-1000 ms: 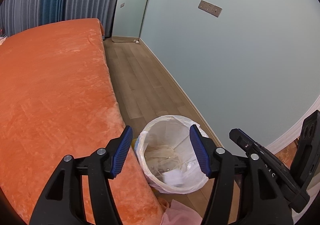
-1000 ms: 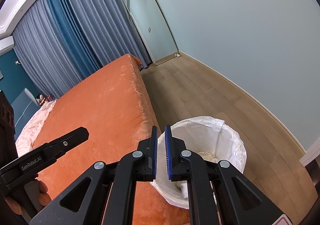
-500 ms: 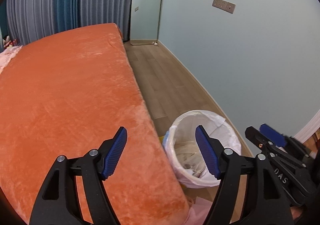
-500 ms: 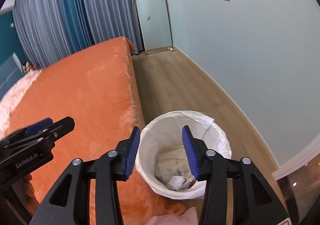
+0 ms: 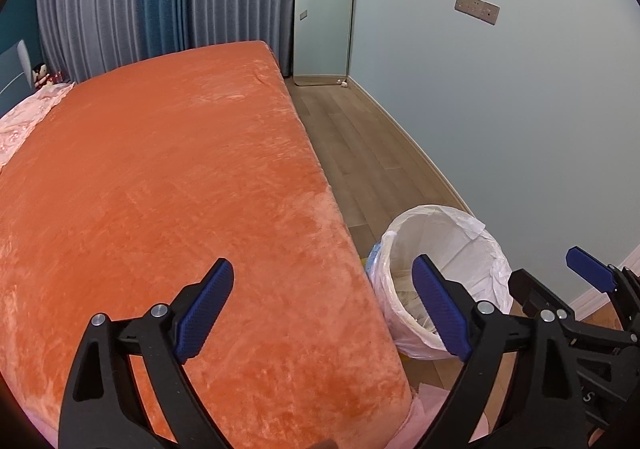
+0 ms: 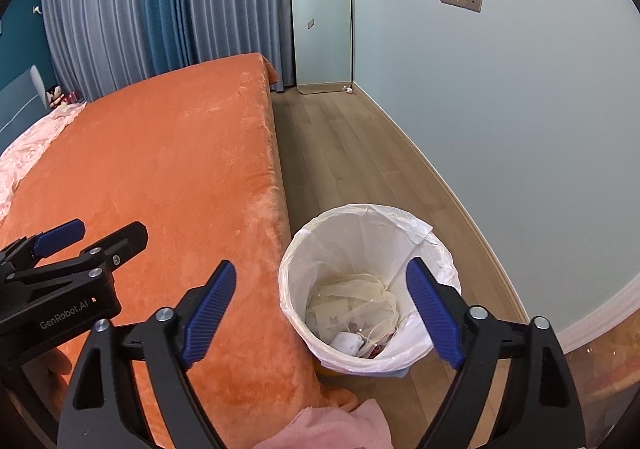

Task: Collect trash

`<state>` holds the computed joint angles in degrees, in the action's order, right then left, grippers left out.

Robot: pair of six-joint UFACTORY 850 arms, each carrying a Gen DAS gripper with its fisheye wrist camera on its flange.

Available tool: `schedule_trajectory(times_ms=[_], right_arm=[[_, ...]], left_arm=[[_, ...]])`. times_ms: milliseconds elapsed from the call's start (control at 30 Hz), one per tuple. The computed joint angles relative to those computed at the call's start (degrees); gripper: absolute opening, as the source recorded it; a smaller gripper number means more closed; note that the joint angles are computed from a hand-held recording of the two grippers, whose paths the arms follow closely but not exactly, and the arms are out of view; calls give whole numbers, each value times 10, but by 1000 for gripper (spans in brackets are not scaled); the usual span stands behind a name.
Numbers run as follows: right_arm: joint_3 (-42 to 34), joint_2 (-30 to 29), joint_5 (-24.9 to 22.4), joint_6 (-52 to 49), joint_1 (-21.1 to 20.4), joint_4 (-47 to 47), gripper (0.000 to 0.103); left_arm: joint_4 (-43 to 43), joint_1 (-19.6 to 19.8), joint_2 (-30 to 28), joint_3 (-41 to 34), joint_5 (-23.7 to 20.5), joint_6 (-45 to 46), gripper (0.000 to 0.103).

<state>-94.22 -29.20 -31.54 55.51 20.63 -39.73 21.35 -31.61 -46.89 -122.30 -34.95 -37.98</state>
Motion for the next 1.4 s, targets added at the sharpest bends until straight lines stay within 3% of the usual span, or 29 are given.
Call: schedule_trajectory(times_ms=[167,600,1400], right_arm=[[23,12,2,42,7,-42,89],[52,30,-12,92,1,-74,89],[61,31,-17,81,-3,-60,89]], left_arm=[[24,-5,3,6,-6,-20,88],[55,-17,6,16,-6,-35,90],[94,-25,6,18,-15,-63,90]])
